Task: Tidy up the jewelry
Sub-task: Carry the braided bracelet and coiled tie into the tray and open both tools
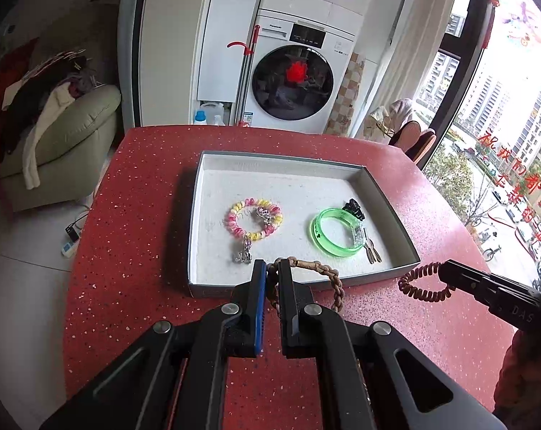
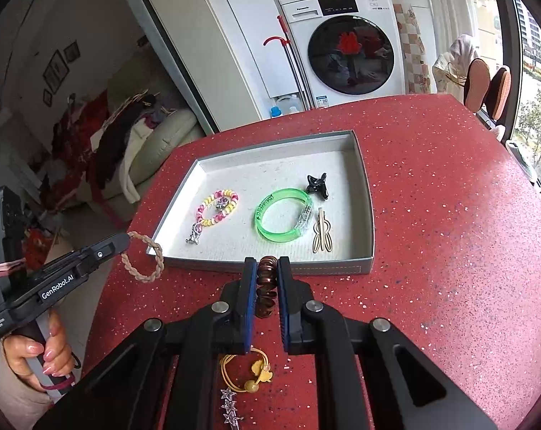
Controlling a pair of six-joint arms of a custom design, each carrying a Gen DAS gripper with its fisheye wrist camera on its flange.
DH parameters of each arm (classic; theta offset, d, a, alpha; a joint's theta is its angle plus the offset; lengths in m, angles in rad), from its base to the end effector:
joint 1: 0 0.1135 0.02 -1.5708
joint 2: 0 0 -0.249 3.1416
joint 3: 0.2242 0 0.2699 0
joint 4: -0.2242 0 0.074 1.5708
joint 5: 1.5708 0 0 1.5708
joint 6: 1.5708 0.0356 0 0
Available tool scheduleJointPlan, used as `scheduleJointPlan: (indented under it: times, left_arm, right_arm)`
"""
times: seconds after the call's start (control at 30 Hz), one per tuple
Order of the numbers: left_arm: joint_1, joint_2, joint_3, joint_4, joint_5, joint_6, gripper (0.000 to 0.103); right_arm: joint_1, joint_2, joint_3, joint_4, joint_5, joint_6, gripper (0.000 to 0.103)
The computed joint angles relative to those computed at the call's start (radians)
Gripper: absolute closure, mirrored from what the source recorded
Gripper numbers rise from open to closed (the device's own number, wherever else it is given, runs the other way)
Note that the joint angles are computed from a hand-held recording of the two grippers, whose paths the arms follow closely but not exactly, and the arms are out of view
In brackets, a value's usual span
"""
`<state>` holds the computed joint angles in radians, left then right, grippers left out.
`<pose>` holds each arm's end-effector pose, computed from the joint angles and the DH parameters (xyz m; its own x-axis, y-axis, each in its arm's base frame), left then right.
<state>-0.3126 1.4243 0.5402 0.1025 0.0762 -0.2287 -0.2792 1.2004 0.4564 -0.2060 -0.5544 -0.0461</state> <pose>0.2605 -0.0870 0.1172 -0.7340 -0.0003 -0.6792 0.1968 0.9570 -0.2131 0.2212 -0.0439 0.1267 -0.7783 0.1824 -0.6008 -0.0960 0.9111 0.4009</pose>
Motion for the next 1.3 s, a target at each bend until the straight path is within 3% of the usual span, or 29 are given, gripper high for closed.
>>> scheduleJointPlan:
  times: [0.8, 1.3]
  left_arm:
    - [0.024, 0.424, 0.456, -0.055, -0.087, 0.027, 0.078]
    - [-0.005, 0.647, 0.584, -0.042, -0.139, 0.049, 0.078]
  right_arm:
    - [0.127, 0.503, 0.389, 0.151, 0.060, 0.121, 0.091]
    - [0.151, 0.731, 0.492, 0.229, 0.095, 0.162, 0.091]
